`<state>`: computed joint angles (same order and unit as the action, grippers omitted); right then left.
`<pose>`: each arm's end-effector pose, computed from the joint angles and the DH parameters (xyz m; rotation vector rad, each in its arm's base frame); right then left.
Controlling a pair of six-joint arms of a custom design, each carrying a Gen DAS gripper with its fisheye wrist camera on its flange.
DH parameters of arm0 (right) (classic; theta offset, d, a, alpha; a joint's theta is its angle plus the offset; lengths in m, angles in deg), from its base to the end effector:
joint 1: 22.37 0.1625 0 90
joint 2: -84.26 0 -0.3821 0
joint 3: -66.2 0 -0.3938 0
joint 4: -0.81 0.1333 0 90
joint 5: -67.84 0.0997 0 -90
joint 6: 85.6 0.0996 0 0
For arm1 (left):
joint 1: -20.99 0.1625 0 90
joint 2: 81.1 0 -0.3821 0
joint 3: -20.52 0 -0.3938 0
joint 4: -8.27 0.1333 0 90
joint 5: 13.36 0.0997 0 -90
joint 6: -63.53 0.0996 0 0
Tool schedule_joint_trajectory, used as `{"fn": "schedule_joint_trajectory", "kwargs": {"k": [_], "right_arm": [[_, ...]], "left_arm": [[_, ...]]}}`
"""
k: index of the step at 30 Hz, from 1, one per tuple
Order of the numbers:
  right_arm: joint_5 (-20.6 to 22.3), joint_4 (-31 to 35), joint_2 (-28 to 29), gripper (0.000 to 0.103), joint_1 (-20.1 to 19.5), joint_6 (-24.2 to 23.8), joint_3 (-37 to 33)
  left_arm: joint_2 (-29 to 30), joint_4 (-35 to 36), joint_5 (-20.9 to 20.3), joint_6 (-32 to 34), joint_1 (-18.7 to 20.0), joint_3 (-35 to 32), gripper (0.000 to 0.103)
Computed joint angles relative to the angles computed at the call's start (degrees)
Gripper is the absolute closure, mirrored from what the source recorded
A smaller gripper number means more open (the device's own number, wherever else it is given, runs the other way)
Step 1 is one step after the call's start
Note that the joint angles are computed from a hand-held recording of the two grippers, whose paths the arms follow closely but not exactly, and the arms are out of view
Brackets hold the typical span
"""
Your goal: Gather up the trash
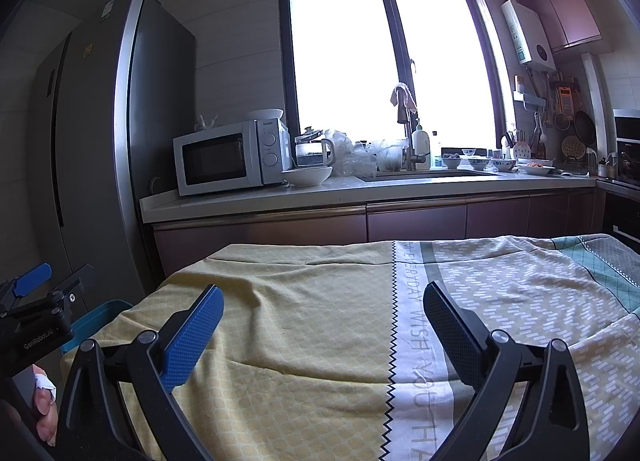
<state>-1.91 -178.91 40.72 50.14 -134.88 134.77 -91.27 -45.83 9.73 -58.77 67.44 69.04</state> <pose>-0.0687 -0.7761 0.3093 0.9063 -2.2046 1.4852 -0.3534 -0.6982 -0.0997 0.2777 1.6583 -1.5576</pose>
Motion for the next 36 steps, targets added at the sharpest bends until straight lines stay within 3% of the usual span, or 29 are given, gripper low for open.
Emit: {"fn": "schedule_joint_trajectory", "kwargs": {"k": [36], "right_arm": [[-0.4,0.3,0.0,0.006,0.0,0.1,0.0]], "left_arm": [[0.4,1.2,-0.4,-0.5,0.2,-0.8,0.005]]}}
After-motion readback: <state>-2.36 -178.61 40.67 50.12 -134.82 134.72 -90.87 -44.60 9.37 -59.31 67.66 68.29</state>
